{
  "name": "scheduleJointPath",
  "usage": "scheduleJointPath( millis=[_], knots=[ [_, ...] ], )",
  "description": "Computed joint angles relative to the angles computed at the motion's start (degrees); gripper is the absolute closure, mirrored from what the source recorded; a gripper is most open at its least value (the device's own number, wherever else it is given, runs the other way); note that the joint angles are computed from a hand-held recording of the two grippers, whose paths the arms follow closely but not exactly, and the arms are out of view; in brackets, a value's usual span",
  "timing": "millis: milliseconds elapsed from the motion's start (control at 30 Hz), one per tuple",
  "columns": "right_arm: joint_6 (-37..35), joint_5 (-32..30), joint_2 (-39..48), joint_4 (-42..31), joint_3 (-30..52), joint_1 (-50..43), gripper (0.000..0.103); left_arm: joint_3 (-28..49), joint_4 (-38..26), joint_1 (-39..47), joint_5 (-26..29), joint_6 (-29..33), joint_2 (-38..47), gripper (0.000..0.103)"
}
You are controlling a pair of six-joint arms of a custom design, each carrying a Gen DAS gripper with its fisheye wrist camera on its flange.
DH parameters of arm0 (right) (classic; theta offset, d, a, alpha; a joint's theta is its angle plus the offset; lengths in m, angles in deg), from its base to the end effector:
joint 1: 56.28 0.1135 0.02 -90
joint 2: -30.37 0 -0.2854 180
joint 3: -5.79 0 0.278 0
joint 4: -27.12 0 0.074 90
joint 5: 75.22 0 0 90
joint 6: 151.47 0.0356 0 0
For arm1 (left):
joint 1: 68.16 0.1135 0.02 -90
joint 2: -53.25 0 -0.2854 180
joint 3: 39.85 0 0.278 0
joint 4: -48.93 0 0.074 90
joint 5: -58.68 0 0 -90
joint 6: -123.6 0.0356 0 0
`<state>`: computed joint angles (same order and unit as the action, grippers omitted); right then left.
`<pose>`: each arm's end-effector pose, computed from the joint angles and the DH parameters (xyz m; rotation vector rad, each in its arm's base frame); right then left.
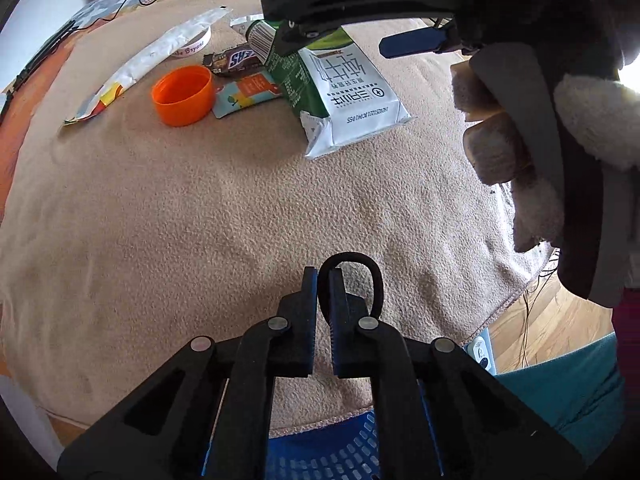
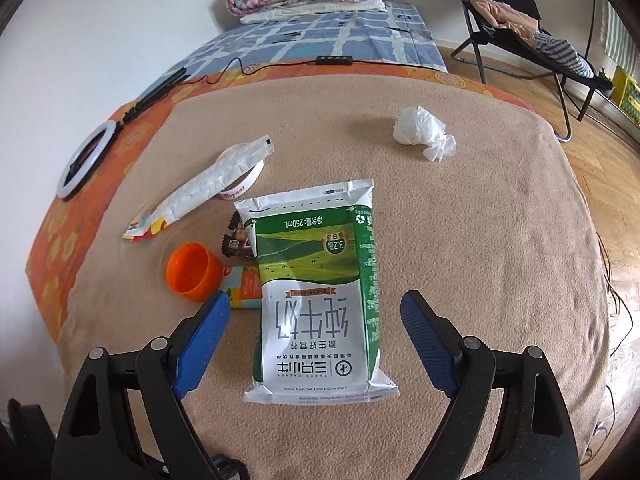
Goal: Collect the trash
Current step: 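Grasp the green milk carton with the right tool and lift it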
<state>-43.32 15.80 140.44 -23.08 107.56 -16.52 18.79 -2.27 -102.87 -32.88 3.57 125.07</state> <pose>0.3466 0.2875 0.2480 -0.4869 2.5863 0.3388 0.2053 -0.1410 0.2225 0.1032 2.7319 -0.3014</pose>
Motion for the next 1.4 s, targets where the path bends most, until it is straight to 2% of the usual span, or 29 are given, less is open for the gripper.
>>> scheduleJointPath(
  millis=[367, 600, 700, 1167, 1400],
  knots=[
    [-0.82, 1.50, 7.15, -4.68, 6.10, 0.69, 0.015, -0.74, -1.41, 3.30, 0.62, 1.27, -3.54, 0.100],
    [-0.29, 1.00, 8.20, -4.47, 6.53, 0.63, 0.017, -1.31, -2.85, 4.65, 0.28, 2.14, -6.16, 0.100],
    [0.11, 1.26, 7.64, -3.91, 6.11, 0.62, 0.027, -1.15, -3.93, 4.29, -0.28, 1.68, -7.33, 0.100],
    [0.62, 3.64, 1.21, 0.39, 0.80, 1.42, 0.028, -0.45, -8.28, 3.01, -3.62, -0.59, -13.54, 0.100],
    [0.77, 4.61, -5.43, 1.51, -3.83, 2.34, 0.028, -0.50, -11.29, 3.12, -4.97, -0.66, -18.41, 0.100]
  ],
)
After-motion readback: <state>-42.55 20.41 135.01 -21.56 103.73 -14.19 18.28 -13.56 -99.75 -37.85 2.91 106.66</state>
